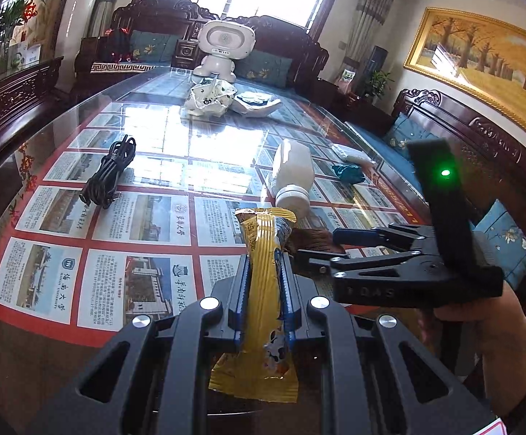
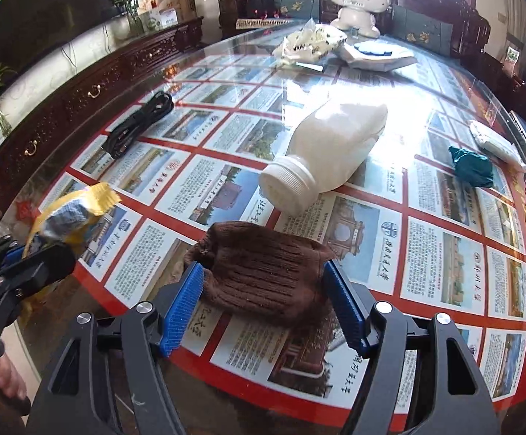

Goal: Collect trash
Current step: 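Grasp the brown knit sock with the right tool while the left tool holds the wrapper, then lift the sock and wrapper and carry both over the yellow bin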

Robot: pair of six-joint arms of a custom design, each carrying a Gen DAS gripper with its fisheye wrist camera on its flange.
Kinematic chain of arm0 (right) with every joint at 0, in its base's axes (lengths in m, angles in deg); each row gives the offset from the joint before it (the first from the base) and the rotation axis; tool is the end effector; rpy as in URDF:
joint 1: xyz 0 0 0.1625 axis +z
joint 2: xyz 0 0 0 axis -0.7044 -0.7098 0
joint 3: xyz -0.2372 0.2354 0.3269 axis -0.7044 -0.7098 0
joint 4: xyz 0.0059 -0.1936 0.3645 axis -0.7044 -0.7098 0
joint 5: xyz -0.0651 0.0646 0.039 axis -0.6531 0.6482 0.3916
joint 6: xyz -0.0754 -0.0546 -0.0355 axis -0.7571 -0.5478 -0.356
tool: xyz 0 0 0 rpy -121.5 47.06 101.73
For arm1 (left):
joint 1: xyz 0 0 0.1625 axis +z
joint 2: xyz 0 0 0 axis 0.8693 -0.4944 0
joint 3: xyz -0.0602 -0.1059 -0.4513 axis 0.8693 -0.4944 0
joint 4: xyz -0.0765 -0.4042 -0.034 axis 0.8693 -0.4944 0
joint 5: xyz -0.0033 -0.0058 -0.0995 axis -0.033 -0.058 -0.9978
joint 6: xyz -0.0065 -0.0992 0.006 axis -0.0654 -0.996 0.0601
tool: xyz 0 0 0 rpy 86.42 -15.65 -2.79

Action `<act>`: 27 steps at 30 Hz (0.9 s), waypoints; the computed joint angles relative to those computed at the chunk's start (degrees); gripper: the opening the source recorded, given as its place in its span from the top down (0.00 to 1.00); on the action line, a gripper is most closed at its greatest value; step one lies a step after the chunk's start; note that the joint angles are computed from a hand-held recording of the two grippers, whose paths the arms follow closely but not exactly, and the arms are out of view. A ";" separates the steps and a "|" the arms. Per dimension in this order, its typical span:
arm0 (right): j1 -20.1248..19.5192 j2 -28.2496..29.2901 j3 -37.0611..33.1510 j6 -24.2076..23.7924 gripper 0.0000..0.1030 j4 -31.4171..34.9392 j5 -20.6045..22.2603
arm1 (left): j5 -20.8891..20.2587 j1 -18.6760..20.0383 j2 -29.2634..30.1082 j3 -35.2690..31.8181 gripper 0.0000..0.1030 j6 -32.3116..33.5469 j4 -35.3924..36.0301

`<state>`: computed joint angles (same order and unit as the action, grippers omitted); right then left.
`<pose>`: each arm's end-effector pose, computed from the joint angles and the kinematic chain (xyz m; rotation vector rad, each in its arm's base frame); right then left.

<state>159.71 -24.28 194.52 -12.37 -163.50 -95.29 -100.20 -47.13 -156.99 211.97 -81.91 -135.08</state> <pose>0.2852 -0.4087 0.2061 1.0450 -2.4119 0.3701 -0.2943 -0.2890 0.2185 0.3320 2.4733 -1.1549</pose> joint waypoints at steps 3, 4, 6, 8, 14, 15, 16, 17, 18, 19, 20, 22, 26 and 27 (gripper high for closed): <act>-0.29 0.81 0.18 -1.72 0.38 -1.14 0.09 | -0.17 0.04 0.19 0.14 0.84 0.23 -0.92; -0.22 0.72 0.32 -2.40 0.49 -1.28 0.38 | -0.22 0.09 0.33 0.13 0.84 0.44 -1.22; -0.35 0.25 0.49 -3.15 0.74 -0.58 2.05 | -0.41 0.40 0.50 0.13 0.84 1.06 -1.89; 0.12 0.23 1.20 -4.44 0.88 -2.02 1.84 | -0.48 0.35 0.57 0.14 0.84 1.17 -2.10; 0.03 -2.38 3.01 -4.35 0.91 -3.51 3.17 | -0.37 -0.69 0.73 -0.26 0.84 0.02 -0.56; 0.07 -3.09 3.35 -4.49 0.91 -3.56 3.27 | -0.42 -0.89 0.82 -0.33 0.84 -0.18 -0.39; 0.10 -4.25 3.88 -4.70 0.91 -3.45 3.42 | -0.37 -1.26 0.84 -0.42 0.84 -0.61 0.00; 0.09 -5.38 4.33 -4.61 0.91 -3.22 3.73 | -0.36 -1.68 0.93 -0.53 0.84 -0.87 0.35; -0.05 -6.74 4.87 -4.43 0.91 -2.89 4.27 | -0.33 -2.05 1.09 -0.67 0.84 -1.27 0.75; -0.35 -8.76 5.59 -4.04 0.90 -1.97 5.31 | -0.32 -2.56 1.30 -0.76 0.84 -1.93 1.12; -0.65 -10.63 6.21 -3.68 0.91 -0.99 6.28 | -0.60 -3.17 1.66 -0.80 0.84 -2.21 0.90; -0.95 -13.98 7.37 -3.34 0.90 0.60 7.38 | -1.06 -4.41 2.41 -0.93 0.84 -3.10 0.96; -0.93 -21.58 10.08 -3.43 0.91 3.70 8.62 | -2.00 -7.37 4.64 -2.00 0.84 -4.47 2.07; -0.94 -23.95 10.78 -3.31 0.91 4.91 9.11 | -2.26 -7.94 5.20 -2.31 0.84 -4.62 2.10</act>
<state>158.76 -48.24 205.31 -15.68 -158.58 -86.18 -102.46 -55.06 -151.78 209.66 -86.52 -132.99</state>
